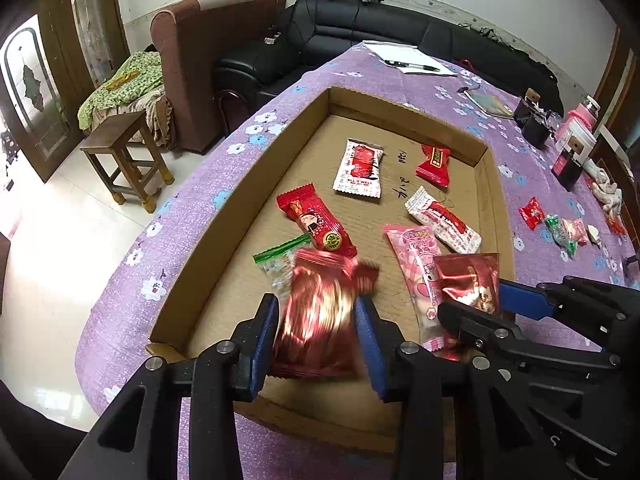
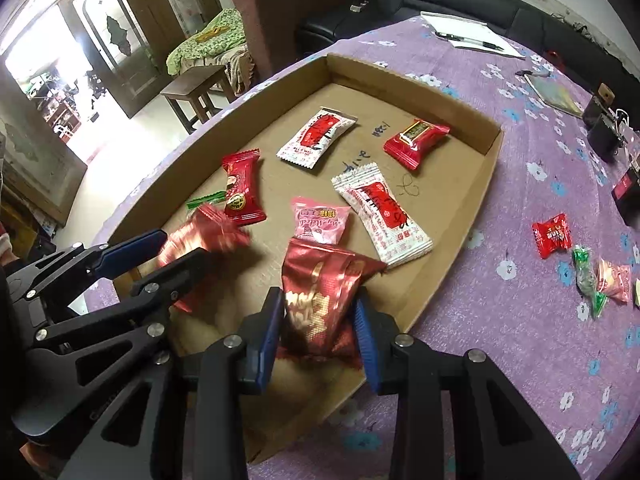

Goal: Organize snacks
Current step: 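Carry both foil packets into the box and open both tools, then move both tools back over the remaining snacks on the table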

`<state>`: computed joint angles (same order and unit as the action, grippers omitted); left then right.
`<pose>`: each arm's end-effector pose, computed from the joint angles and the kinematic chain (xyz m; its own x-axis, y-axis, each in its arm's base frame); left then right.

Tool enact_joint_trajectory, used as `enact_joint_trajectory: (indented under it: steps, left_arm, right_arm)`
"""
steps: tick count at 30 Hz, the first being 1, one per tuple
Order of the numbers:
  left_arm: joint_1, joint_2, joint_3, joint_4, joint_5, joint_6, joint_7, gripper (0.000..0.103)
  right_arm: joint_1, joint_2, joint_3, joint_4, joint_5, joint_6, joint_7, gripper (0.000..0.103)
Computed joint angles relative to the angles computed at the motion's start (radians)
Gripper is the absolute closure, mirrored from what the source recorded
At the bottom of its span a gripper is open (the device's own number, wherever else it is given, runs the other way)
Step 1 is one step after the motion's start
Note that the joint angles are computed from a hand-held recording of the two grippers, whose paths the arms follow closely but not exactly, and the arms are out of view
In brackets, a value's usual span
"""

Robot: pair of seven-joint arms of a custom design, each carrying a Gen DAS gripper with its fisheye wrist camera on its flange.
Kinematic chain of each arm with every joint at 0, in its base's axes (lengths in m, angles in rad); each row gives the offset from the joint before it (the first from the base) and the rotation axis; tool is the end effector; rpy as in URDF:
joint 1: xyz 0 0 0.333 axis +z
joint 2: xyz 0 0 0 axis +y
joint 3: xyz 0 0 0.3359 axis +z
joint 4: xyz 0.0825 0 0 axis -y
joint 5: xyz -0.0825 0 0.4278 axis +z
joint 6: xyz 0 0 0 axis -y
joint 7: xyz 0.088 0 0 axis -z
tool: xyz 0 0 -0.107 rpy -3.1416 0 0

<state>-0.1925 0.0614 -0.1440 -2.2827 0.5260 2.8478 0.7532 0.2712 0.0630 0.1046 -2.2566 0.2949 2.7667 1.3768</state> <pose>0.5486 -0.2197 0.3676 0.0037 -0.9989 0.0473 -0.8496 -0.0281 -0.5267 0.5604 0.2073 0.3726 0.3394 -0.9305 -0.1377 -0.8642 -0.2507 -0.4362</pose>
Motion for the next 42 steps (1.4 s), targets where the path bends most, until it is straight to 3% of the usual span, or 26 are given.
enact_joint_trajectory:
  steps: [5,10,13,18,28,32,37,42]
  left_arm:
    - [-0.002,-0.001,0.004,0.006,0.038,-0.020,-0.045,0.051]
    - [-0.002,-0.011,0.004,0.007,0.118,-0.035,-0.129,0.049]
    - [0.002,-0.019,0.002,0.008,0.175,-0.048,-0.192,0.040]
    - [0.008,-0.028,-0.012,0.014,0.228,-0.071,-0.245,0.037]
    - [-0.022,-0.029,-0.046,0.046,0.323,-0.124,-0.312,0.035]
    - [-0.045,-0.011,-0.059,0.079,0.312,-0.142,-0.288,0.035]
    - [-0.091,0.032,-0.066,0.147,0.287,-0.158,-0.233,0.035]
    - [-0.145,0.121,-0.064,0.260,0.164,-0.157,-0.096,0.035]
  right_arm:
    - [0.000,0.000,-0.006,-0.007,-0.043,0.024,0.036,0.065]
    - [0.000,-0.016,-0.010,-0.026,-0.074,0.058,0.062,0.053]
    - [-0.001,-0.027,-0.012,-0.040,-0.085,0.087,0.070,0.050]
    - [0.000,-0.058,-0.016,-0.072,0.010,0.135,-0.003,0.038]
    - [0.025,-0.129,-0.077,-0.129,0.201,0.164,-0.165,0.033]
    - [0.020,-0.166,-0.115,-0.171,0.219,0.175,-0.193,0.033]
    - [-0.027,-0.204,-0.168,-0.227,0.140,0.195,-0.141,0.033]
    - [-0.090,-0.199,-0.230,-0.245,0.092,0.202,-0.100,0.033]
